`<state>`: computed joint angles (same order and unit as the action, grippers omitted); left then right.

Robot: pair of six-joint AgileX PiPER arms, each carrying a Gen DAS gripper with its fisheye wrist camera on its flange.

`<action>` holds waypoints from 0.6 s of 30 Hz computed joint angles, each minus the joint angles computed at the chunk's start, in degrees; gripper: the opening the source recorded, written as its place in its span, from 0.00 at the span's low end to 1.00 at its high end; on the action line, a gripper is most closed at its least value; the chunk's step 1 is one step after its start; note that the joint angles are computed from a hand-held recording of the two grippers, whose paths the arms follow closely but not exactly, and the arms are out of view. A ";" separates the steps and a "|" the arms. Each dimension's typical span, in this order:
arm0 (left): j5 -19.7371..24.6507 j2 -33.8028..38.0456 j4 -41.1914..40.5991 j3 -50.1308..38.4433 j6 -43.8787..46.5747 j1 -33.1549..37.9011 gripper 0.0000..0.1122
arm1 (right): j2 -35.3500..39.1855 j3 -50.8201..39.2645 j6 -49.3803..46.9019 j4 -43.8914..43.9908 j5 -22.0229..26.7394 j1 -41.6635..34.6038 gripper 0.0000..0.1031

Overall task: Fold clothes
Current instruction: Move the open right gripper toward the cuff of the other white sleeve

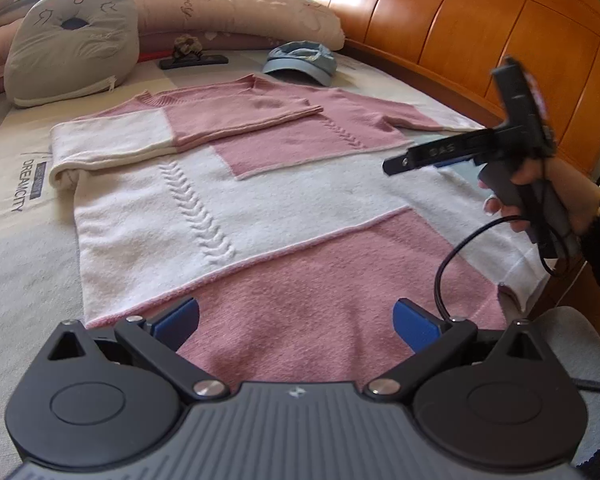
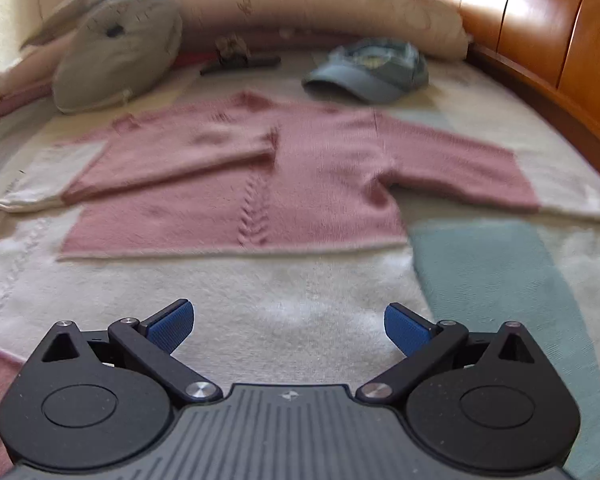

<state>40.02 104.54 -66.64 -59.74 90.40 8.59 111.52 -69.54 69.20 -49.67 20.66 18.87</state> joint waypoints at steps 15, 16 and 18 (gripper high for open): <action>1.85 1.52 -1.79 -1.96 1.25 0.08 0.91 | -6.87 10.36 7.02 -9.23 0.88 2.23 1.00; 1.70 1.56 -1.89 -1.99 1.29 -0.04 0.91 | -7.91 11.28 8.53 -11.29 1.92 3.41 1.00; 1.49 1.70 -2.02 -2.15 1.22 -0.29 0.91 | -9.99 13.14 10.74 -14.85 3.51 5.55 1.00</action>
